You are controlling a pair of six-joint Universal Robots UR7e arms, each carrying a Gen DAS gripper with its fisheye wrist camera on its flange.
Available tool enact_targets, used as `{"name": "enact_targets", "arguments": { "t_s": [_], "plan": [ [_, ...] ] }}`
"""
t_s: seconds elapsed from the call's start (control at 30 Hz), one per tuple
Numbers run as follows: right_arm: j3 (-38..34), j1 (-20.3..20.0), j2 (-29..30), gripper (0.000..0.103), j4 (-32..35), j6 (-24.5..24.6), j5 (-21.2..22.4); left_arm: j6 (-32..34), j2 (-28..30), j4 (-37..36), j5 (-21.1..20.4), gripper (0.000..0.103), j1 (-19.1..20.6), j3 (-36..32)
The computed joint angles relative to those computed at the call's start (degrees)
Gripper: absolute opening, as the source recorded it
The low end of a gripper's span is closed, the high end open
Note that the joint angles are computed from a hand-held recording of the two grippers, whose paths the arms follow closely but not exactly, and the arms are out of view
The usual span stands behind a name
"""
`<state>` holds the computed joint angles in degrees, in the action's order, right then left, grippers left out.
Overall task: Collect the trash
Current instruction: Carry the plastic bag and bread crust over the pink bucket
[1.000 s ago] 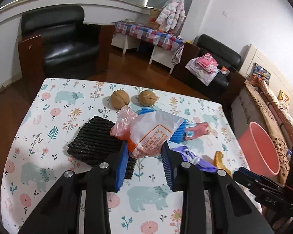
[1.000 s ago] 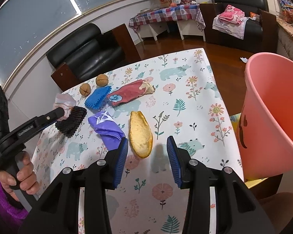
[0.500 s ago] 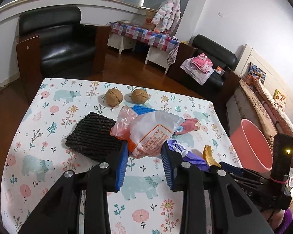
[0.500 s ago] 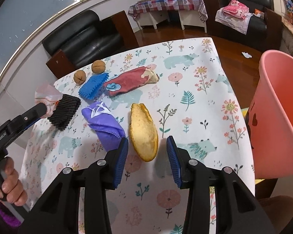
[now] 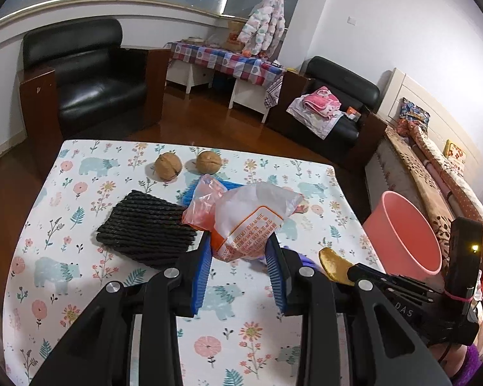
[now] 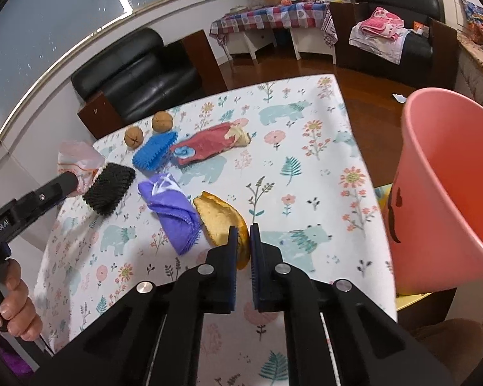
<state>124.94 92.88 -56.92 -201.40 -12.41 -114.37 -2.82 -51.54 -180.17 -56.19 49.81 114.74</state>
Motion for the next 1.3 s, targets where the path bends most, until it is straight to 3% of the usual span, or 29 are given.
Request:
{"name": "enact_targets", "arguments": {
  "t_s": [0.33,0.83,1.3],
  "plan": [
    [3.9,-0.4,-5.0,0.008,-7.9,-0.1,2.7,0.7,1.5,0.2,-1.2,0.032,-3.2,-1.0],
    [8.4,-5.8,-12.5,0.008,-21.2,0.2,-3.5,3.3,10.0,3.0,-9.1,0.032,-9.5,-9.4],
    [11.8,-14.0,-17.5,0.008,-21.6,3.3,0.3,3.2,22.0,13.6,-15.8,0.032,-11.7,-22.1]
  ]
}}
